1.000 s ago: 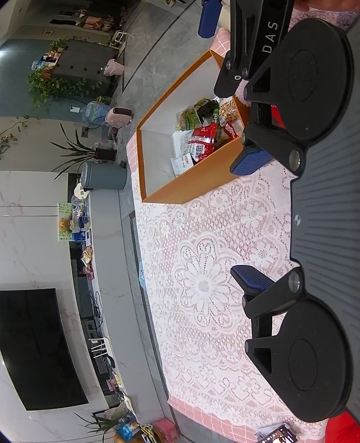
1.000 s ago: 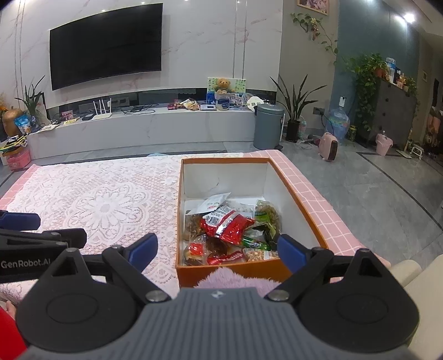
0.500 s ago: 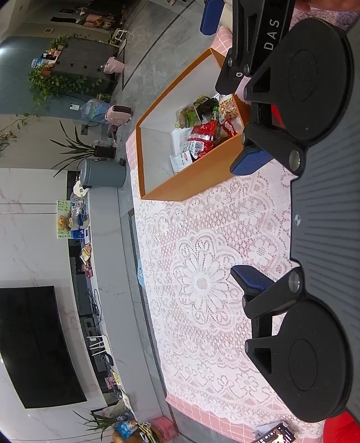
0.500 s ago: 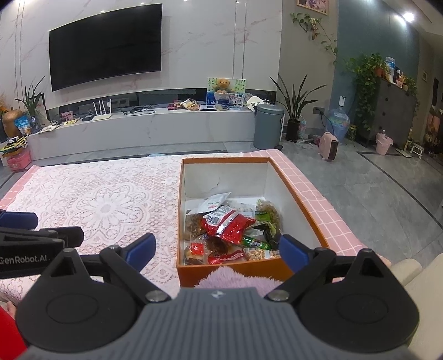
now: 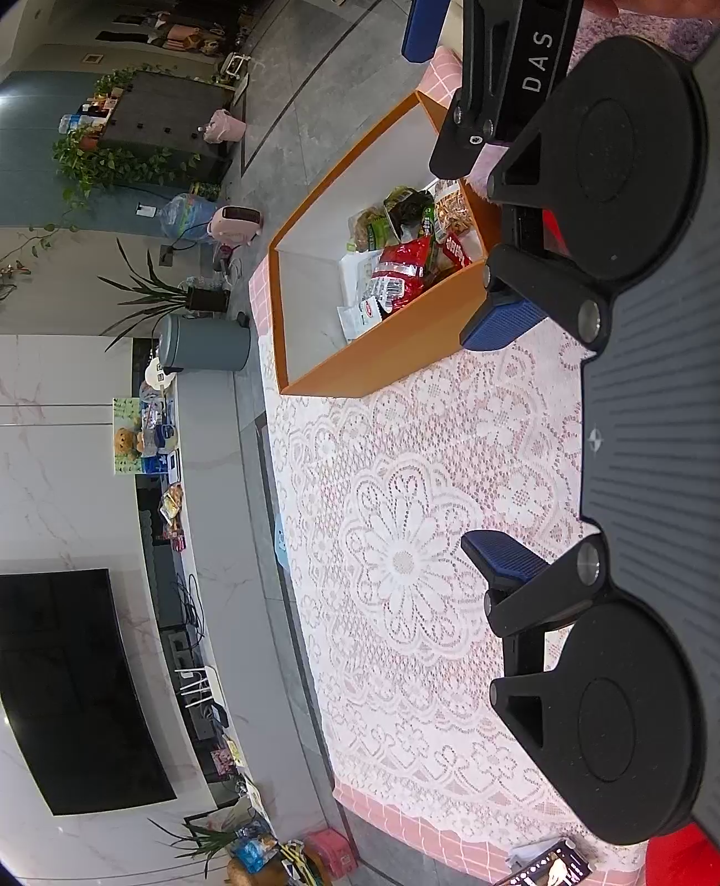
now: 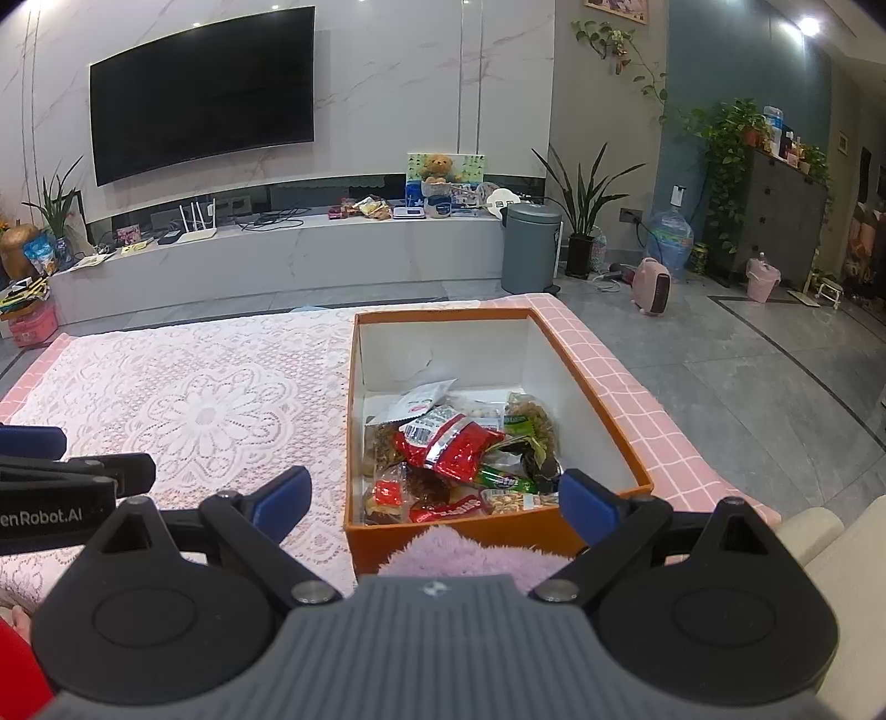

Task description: Organize snacks

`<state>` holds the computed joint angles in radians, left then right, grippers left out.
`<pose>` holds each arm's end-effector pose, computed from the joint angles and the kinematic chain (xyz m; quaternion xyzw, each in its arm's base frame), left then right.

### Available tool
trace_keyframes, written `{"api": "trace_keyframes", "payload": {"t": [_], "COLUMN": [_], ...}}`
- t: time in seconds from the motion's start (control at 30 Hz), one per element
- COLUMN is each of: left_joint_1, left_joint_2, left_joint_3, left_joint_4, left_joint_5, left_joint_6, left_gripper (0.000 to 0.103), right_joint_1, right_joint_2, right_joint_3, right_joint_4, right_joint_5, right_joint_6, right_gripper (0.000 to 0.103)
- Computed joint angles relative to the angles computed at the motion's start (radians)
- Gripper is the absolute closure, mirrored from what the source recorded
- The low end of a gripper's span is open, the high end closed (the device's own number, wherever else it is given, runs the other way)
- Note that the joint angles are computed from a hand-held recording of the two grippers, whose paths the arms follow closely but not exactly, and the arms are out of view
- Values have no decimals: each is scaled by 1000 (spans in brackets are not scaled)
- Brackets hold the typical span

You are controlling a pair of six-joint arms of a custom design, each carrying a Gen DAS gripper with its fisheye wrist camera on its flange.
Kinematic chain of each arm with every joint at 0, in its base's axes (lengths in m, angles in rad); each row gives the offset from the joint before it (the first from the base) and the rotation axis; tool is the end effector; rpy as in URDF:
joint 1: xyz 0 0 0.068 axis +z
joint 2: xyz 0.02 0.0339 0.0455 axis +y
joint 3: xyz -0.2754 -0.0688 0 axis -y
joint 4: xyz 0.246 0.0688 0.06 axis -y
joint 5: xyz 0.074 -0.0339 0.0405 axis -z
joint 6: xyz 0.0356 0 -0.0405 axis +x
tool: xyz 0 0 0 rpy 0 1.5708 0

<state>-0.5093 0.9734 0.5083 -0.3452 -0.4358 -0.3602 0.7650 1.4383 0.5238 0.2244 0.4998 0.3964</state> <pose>0.1690 -0.0771 0.2075 -0.0125 0.9101 0.0294 0.4132 0.2011 0.1694 0.1612 -0.0570 0.8810 0.0395 0.4680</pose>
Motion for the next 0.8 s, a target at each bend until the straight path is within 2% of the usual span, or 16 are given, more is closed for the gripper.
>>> {"api": "trace_keyframes", "payload": {"t": [0.8], "left_joint_1": [-7], "left_joint_2": [-11], "left_joint_3": [-15], "left_joint_4": [9], "left_joint_5": [-14], "left_joint_6": [13], "left_gripper": [17], "right_joint_1": [-2], "right_joint_2": [16], "right_joint_3": [4], "right_joint_4": [-8], "right_joint_5": [-12], "right_joint_6": [13], "right_gripper": [8]}}
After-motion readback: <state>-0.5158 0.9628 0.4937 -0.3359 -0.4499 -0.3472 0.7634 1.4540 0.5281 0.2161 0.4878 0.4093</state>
